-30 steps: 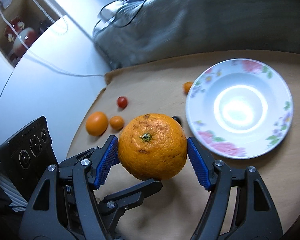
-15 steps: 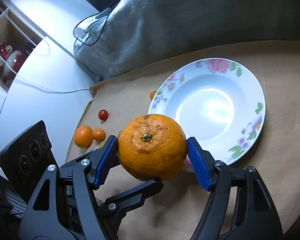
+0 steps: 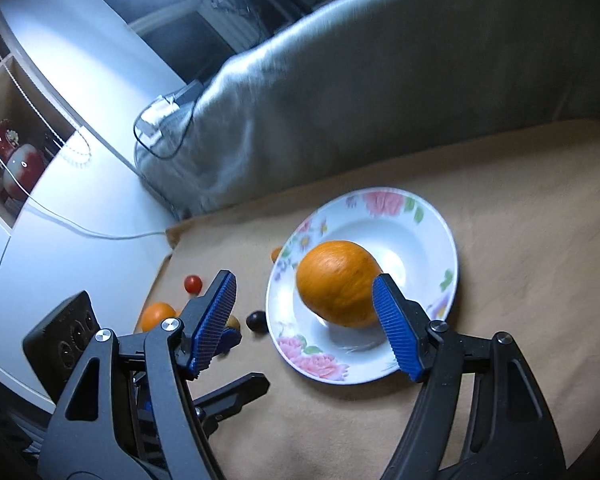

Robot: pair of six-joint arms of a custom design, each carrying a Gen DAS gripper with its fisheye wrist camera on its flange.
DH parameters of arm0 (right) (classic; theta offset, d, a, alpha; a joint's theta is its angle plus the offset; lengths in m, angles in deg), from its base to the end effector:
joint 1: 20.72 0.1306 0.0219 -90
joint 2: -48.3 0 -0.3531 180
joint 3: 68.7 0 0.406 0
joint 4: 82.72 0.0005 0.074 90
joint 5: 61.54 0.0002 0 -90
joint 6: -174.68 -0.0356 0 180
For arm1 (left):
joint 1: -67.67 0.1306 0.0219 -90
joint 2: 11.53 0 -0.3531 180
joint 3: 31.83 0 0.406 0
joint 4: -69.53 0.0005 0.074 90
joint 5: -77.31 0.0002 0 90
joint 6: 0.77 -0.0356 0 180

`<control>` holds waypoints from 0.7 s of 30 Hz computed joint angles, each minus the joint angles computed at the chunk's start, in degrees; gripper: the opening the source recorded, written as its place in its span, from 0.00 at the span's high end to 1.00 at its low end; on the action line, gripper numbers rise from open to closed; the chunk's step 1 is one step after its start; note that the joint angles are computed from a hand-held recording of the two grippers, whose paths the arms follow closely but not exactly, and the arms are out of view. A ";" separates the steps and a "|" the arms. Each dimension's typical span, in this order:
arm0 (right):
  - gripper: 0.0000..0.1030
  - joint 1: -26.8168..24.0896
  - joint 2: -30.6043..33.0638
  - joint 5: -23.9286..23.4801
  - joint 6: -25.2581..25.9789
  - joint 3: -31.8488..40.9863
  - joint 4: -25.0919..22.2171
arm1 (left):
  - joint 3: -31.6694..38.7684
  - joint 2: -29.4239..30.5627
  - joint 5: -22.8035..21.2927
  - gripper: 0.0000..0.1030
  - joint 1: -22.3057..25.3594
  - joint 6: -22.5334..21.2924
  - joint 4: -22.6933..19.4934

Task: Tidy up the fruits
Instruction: 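Withdraw the right gripper and move it toward the longans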

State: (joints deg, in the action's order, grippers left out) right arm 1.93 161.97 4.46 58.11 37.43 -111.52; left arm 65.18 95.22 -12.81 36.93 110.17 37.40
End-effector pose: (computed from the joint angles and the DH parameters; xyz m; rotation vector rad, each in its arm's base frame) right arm 0.5962 0.2639 0.3374 -0.1677 2.2966 0.9247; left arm 0.5200 -0.3098 0.3267 0.1993 2.3371 -0.4543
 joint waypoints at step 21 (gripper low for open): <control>0.28 4.81 -6.72 10.01 10.66 -6.91 3.45 | -14.96 -14.51 -7.81 0.41 1.35 0.90 2.71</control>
